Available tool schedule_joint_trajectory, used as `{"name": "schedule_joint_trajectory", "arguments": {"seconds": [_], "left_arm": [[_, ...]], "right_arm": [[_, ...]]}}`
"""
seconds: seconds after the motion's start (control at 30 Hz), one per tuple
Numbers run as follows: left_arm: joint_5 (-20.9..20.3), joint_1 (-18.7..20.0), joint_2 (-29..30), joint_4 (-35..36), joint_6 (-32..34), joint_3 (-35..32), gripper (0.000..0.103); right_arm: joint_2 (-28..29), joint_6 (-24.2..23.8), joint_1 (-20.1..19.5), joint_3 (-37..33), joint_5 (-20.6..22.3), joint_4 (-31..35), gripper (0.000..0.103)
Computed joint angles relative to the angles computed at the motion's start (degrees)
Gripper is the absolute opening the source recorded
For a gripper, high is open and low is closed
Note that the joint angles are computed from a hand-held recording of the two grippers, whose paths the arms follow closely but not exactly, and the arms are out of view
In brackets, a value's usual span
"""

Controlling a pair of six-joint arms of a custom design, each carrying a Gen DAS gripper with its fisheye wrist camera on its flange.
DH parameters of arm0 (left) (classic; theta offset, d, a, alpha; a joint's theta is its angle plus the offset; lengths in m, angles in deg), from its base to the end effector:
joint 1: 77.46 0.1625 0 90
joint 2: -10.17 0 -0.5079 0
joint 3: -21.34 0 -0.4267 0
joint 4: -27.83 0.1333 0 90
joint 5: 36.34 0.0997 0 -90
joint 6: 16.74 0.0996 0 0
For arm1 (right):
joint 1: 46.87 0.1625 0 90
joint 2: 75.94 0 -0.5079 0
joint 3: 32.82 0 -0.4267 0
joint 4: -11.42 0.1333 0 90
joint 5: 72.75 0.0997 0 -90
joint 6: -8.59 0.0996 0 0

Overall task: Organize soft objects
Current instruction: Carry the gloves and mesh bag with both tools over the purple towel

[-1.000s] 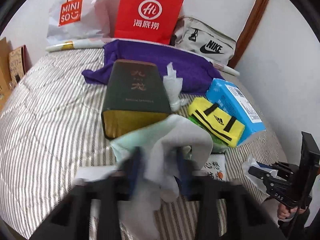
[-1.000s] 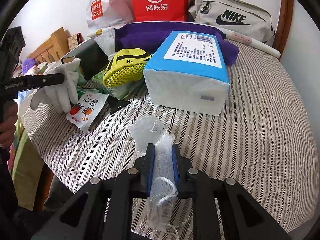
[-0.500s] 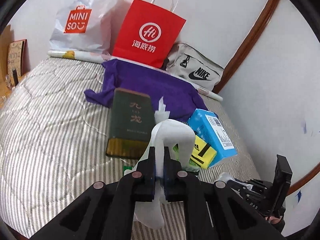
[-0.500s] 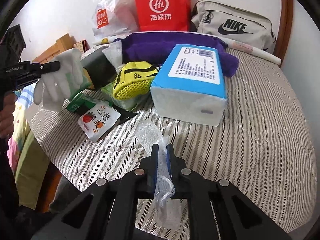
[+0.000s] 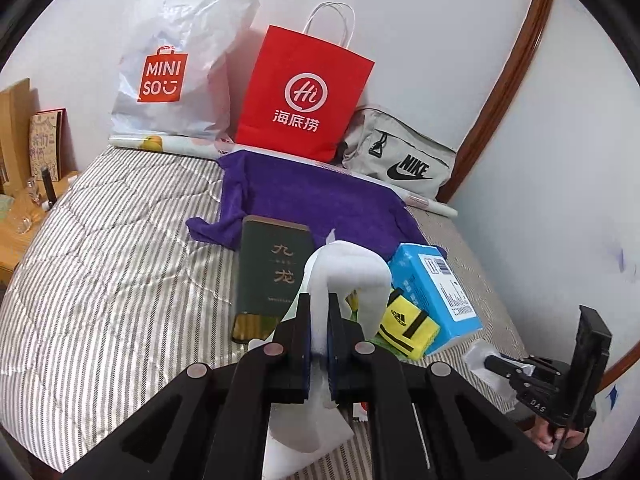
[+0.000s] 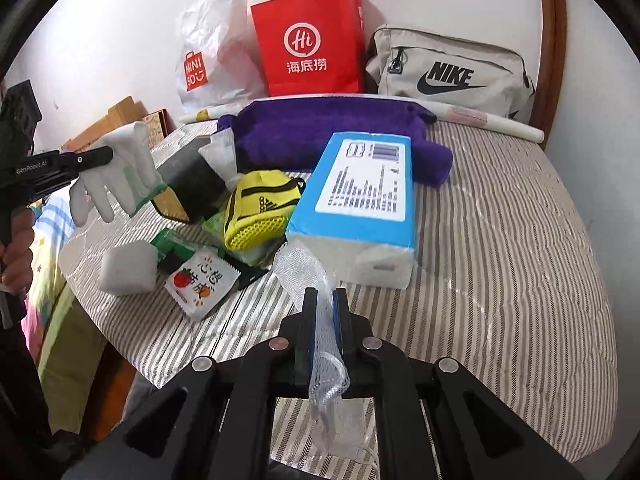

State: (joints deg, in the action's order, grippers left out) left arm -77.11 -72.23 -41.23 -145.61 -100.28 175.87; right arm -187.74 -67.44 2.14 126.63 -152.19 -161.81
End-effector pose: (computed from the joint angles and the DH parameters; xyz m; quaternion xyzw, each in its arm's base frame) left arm -0.2717 -0.2345 0.0491 0.0808 0.8949 -0.3924 0.1964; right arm -0.0410 -0.2782 0.2971 0.3122 -0.8957 0.2336 0.2137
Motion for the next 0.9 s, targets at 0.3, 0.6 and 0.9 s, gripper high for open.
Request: {"name": "schedule_joint_trajectory", "arguments": {"seconds": [0.3,0.6,0.9], "left_arm": [[1.61,1.27,-3.05,3.45,1.15,-1.07,0.007],[3.70,4.72,-6.43,7.56,3.37,-2.65,0.007],[5.07,10.27,-7.55,7.64,9.86,-5.39,0.007]], "right_arm": [[-1.72,3.95,4.24,-2.65,-0.02,4.63,0.007],[4.21,10.16,13.07,-6.22,-3.78,0.89,0.007],[12.27,15.82,21.52,-10.93,-7.76,-4.01,0.007]]}}
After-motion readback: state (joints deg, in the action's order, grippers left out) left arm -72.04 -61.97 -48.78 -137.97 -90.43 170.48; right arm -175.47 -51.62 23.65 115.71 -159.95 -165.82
